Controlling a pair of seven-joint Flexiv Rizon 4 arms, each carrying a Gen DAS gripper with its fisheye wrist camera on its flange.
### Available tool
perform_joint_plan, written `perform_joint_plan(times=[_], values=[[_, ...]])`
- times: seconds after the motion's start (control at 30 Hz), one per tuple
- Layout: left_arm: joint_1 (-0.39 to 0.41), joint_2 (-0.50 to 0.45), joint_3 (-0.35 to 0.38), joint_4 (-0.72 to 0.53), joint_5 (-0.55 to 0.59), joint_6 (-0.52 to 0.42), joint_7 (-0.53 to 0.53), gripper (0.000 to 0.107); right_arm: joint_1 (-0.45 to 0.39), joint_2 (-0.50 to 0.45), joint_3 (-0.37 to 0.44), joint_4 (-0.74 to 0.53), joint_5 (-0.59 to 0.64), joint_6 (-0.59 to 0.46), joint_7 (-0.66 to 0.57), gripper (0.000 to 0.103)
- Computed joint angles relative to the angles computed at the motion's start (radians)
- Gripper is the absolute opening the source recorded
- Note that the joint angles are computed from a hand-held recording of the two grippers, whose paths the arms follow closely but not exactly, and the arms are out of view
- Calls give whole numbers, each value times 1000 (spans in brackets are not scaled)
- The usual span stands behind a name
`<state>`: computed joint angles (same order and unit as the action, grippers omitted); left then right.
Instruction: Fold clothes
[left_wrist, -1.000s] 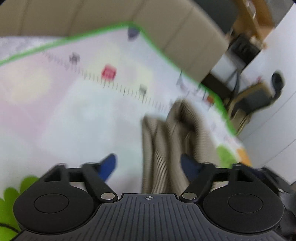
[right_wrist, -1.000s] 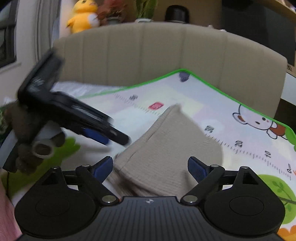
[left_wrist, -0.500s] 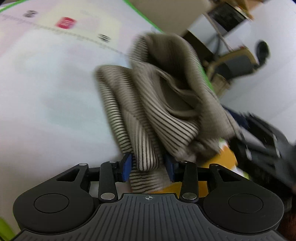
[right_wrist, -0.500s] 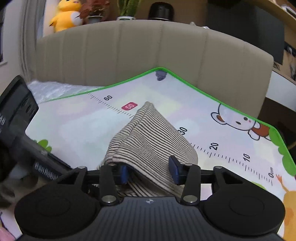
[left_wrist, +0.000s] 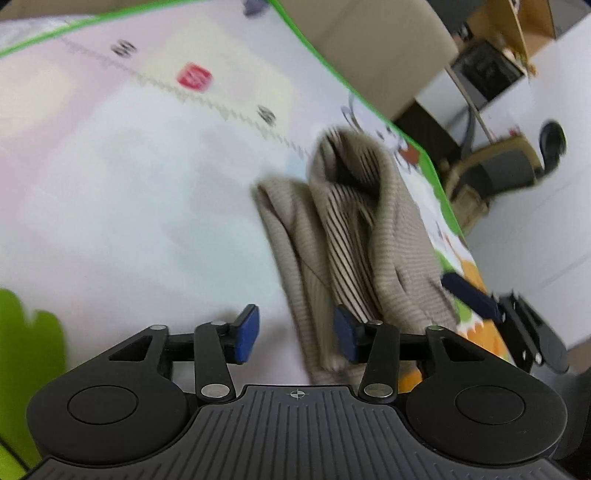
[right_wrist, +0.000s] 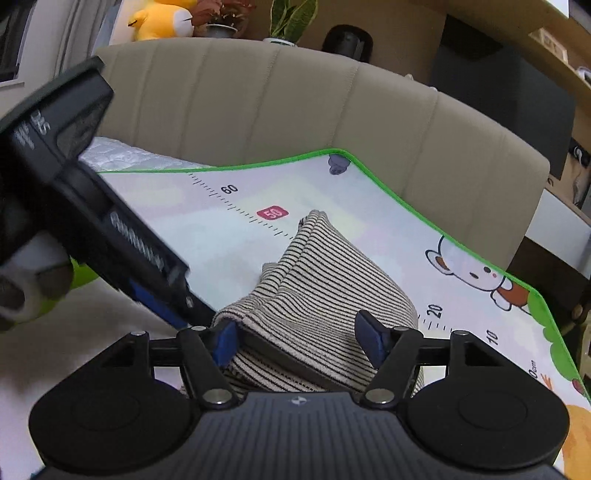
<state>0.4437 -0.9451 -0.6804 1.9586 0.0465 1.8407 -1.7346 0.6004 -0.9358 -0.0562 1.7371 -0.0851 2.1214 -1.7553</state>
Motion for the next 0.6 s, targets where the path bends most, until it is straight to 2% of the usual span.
perform_joint_plan(times=[0.07, 0.1, 0.23, 0.3, 0.33, 0.37, 0.43, 0.5, 0.6], values=[[-28, 4, 19, -6, -6, -18, 9, 44, -87, 18, 78, 19, -101, -44, 21, 56], [-34, 7, 25, -6, -11, -22, 11, 44, -109, 23, 97, 29, -140, -54, 26, 54], [-53, 11, 45, -12, -32, -22, 11, 44, -28, 16, 22, 72, -121, 4, -62, 52], [-60, 17, 54, -8, -41, -22, 7, 44, -1, 9, 2, 74, -105, -1, -96, 52], [-66, 20, 60, -10, -45, -25, 7, 43, 10, 7, -6, 73, -100, -11, -111, 54], [-70, 24, 65, -7, -48, -24, 5, 43, 21, 5, -14, 73, -94, -22, -125, 68], [-68, 29, 69, 2, -47, 8, -6, 44, 35, -2, -22, 77, -100, -26, -162, 77], [-51, 32, 63, 17, -29, 85, -36, 45, 83, -17, -59, 80, -65, -5, -212, 78], [-118, 76, 151, 13, -14, 200, -83, 51, 119, -39, -75, 64, -10, 6, -251, 78]])
